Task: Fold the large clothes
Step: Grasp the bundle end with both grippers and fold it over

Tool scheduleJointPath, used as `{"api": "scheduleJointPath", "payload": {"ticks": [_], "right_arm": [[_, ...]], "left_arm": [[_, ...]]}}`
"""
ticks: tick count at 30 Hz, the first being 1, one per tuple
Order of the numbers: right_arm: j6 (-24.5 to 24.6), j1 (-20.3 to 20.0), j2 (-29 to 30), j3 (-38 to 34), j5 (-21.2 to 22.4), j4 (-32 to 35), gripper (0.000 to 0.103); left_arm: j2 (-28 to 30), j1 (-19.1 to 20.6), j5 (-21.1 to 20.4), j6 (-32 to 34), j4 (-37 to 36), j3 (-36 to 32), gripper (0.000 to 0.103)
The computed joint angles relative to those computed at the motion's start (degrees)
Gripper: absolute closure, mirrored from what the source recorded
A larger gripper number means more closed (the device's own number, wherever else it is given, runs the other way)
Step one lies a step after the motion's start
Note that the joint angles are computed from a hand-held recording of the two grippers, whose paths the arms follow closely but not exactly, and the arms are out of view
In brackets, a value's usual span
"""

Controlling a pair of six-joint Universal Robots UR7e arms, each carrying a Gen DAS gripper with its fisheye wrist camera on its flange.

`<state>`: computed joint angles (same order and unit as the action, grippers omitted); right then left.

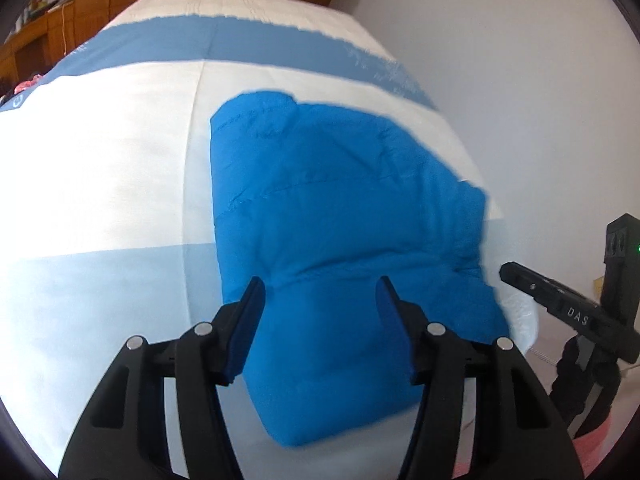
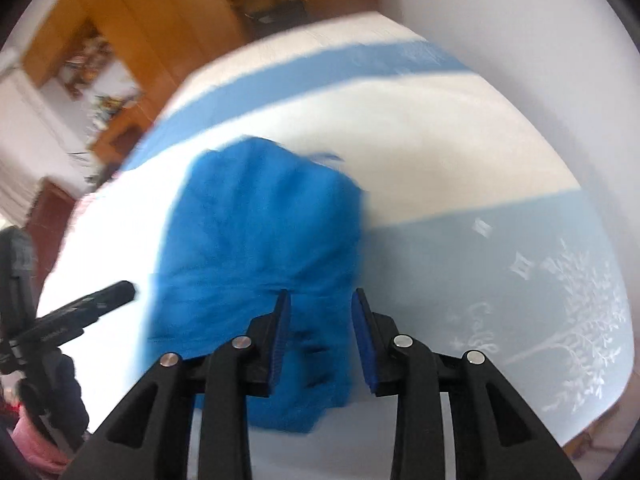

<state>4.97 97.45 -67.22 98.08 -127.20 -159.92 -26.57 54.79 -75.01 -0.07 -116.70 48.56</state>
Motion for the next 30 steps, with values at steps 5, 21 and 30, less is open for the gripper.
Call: {"api": "scheduleJointPath", "payload": {"ticks": [5,21,30], "right_arm": [[-5.85,2.50,4.21,-1.64,1.17,-1.12,0.084],[-3.00,-6.94,1.37,8.73,11.18,-7.61,0.101],[-8.97,-5.35,2.29,-2.20,14.06,-5.26,0.095]], "left_arm": [[-2.32,-0.03,-6.84,-1.97,1.14,4.21,0.067],[0.77,1.08,-3.93,1.01,-0.28,7.67,0.095],[7.50,0.76,-2.30,-0.19,4.29,-10.81,0.094]]}}
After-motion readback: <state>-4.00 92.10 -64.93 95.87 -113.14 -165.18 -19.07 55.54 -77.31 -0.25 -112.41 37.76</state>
